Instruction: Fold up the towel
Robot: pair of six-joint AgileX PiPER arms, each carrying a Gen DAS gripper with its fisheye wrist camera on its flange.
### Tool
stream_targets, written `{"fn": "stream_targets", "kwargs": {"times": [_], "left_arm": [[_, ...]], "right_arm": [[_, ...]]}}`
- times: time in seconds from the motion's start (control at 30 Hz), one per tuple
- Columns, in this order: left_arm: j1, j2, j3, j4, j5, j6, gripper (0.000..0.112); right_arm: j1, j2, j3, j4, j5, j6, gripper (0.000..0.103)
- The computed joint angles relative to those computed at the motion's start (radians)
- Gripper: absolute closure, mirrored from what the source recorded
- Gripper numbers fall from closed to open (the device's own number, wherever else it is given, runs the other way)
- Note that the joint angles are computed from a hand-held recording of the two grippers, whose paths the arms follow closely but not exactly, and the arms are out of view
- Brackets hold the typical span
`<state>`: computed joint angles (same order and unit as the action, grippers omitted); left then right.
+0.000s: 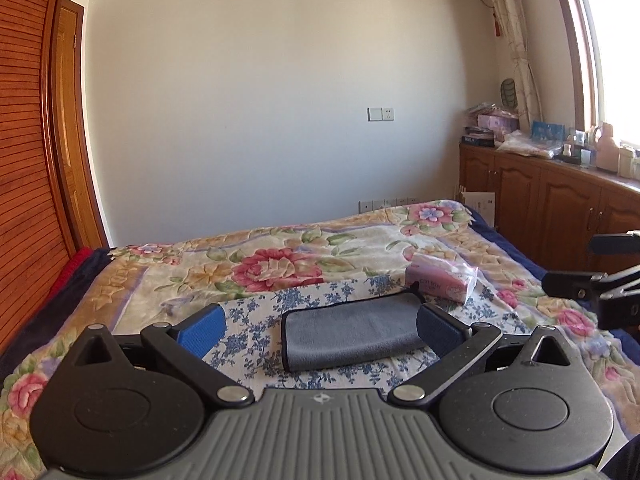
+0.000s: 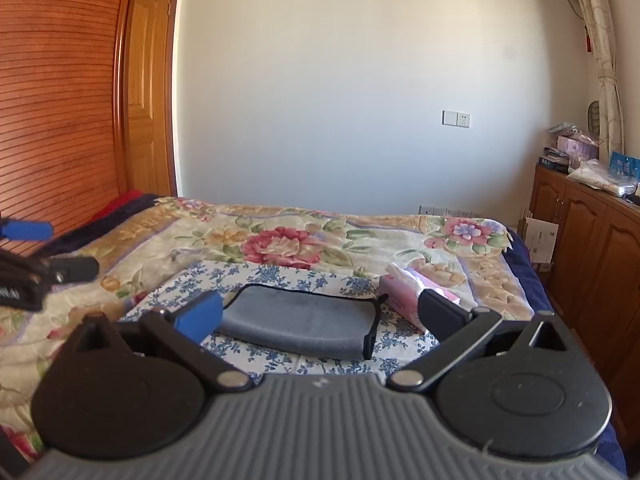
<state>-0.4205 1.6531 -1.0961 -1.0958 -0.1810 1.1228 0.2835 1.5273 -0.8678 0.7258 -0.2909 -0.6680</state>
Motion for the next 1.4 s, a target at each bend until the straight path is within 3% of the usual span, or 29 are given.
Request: {"fn": "stream_targets", "kwargs": {"times": [0.2, 0.3, 0.53, 0.9, 1.4], "left_arm": [[-0.019, -0.020, 0.090, 0.270, -0.069, -0.299, 0.009], [-0.025, -0.023, 0.122, 0.326, -0.091, -0.381, 0.009], [-0.057, -0.024, 0.203, 0.329, -0.196, -0.414, 0.009], [-0.046, -0.004, 0.283, 0.450, -0.257, -0.550, 0.009], [-0.040, 0.007, 0.364, 0.533, -0.333, -0.647, 0.009]], "right_arm": [[0.040, -0.025, 0.065, -0.004, -0.069, 0.031, 0.000], [0.054, -0.028, 0.092, 0.000, -0.096, 0.042, 0.000], [0.085, -0.010, 0.157, -0.038, -0.184, 0.116, 0.000], [0.114, 0.033, 0.234, -0.105, -0.303, 0.231, 0.000], [0.133, 0.077, 0.270, -0.099, -0.362, 0.251, 0.000]]}}
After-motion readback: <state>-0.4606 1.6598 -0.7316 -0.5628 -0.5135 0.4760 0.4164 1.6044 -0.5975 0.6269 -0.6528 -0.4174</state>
